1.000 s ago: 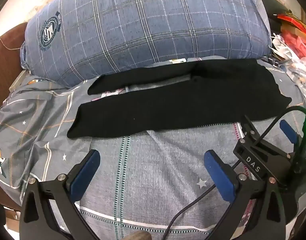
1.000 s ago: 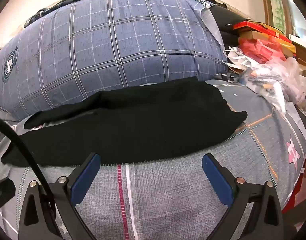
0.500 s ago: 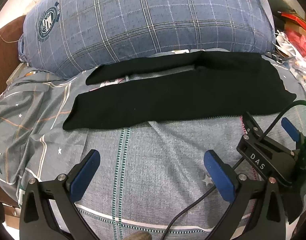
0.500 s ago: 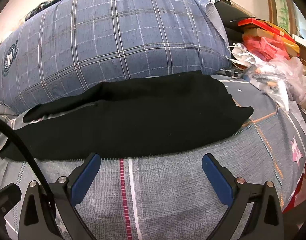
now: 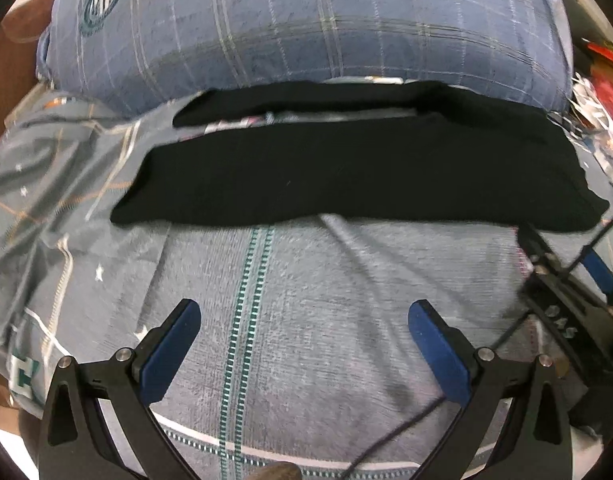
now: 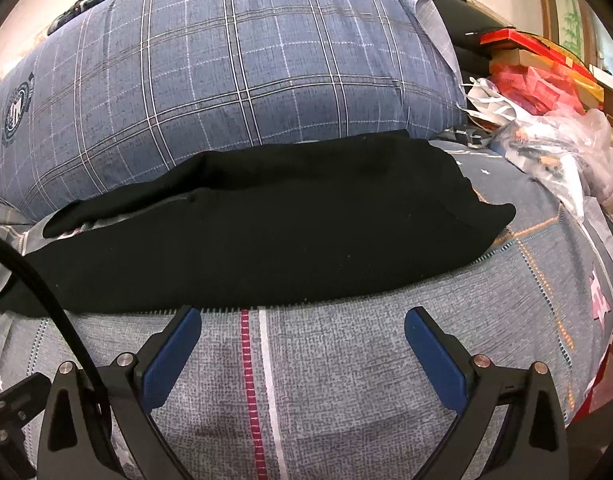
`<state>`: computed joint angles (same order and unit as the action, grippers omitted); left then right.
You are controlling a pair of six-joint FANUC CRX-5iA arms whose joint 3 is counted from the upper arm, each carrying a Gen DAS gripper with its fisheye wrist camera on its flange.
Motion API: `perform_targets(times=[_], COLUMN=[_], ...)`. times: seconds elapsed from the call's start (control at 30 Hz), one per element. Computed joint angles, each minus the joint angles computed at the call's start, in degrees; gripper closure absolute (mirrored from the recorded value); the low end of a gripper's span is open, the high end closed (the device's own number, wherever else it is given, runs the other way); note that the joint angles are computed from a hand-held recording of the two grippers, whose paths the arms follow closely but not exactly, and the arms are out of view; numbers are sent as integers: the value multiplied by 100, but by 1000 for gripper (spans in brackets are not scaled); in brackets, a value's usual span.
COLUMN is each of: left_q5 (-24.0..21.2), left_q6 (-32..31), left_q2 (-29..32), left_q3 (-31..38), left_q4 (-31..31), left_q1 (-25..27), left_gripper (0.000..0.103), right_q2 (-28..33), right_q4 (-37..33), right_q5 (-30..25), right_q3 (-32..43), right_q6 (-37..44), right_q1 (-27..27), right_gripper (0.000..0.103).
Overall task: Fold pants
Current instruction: 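Move both grippers open toward the black pants on the bed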
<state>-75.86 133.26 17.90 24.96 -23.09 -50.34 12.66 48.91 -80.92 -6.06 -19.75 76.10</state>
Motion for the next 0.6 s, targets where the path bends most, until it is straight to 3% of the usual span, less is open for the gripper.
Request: perform_targets(times=[0.13, 0.2, 0.6], left_q5=[75, 352, 634], left_q6=[80, 169, 257], left_q2=[-9, -136, -317], left_q3=[-288, -539, -790], left_q4=[294, 434, 106], left_q1=[207, 289, 176], left_gripper=[0, 0, 0], right_q2=[-6, 0, 93], right_q4=[-32, -38, -33], right_q5=[35, 50, 52], right_q3=[-6, -4, 100], right_q6=[31, 45, 142], right_q1=[-13, -13, -8], right_gripper=[0, 0, 0])
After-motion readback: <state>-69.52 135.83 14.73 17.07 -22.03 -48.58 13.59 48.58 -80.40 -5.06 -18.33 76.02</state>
